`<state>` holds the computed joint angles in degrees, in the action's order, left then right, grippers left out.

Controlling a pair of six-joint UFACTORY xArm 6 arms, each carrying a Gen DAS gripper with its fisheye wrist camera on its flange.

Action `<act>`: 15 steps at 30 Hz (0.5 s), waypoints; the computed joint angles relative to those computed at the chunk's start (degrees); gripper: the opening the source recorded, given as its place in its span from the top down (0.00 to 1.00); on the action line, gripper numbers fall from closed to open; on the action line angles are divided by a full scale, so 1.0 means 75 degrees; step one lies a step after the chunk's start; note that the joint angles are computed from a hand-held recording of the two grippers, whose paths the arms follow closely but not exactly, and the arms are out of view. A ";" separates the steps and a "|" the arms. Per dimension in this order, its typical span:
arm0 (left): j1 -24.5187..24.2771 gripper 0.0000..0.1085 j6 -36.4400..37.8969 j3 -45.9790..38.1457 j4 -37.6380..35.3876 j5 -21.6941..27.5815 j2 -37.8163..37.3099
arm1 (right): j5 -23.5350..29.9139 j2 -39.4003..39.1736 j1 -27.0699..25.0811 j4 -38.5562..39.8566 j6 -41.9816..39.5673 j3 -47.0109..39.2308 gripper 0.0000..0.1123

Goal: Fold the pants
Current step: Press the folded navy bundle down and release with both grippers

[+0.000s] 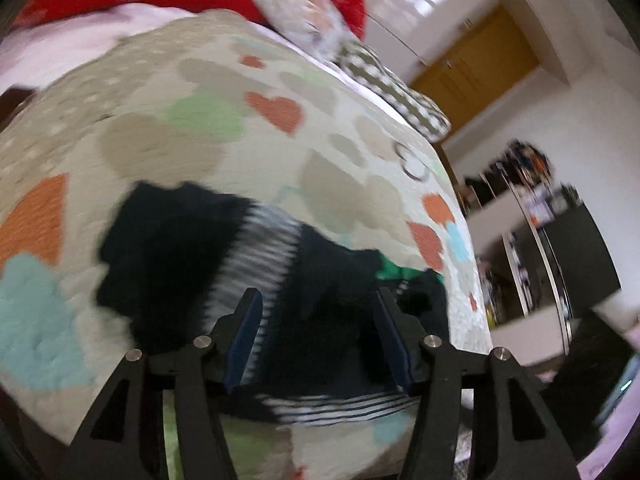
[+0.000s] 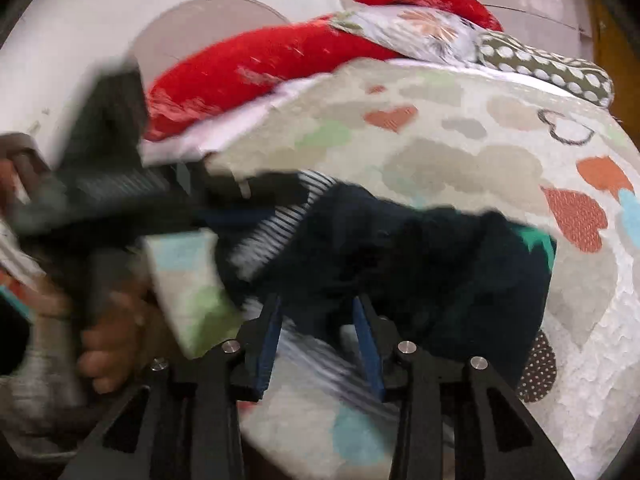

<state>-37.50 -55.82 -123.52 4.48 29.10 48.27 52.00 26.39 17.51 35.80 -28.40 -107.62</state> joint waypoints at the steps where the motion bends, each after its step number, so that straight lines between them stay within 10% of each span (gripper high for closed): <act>1: 0.0028 0.48 -0.0279 0.0510 0.0235 -0.0207 -0.0292 | -0.0070 -0.0197 -0.0060 0.0148 -0.0109 0.0144 0.61; 5: 0.0025 0.48 -0.1418 0.1321 0.1345 -0.0199 -0.0792 | -0.0788 -0.0393 -0.0207 -0.0919 0.0843 0.0121 0.61; 8: -0.0036 0.48 -0.1697 0.1150 0.1913 0.0309 -0.0719 | -0.0666 0.0087 -0.0206 -0.2163 0.1982 -0.0448 0.88; 15: -0.0149 0.48 -0.1612 0.1094 0.2114 0.0760 -0.0602 | 0.0136 0.1497 0.0043 -0.2525 0.2570 -0.2095 0.90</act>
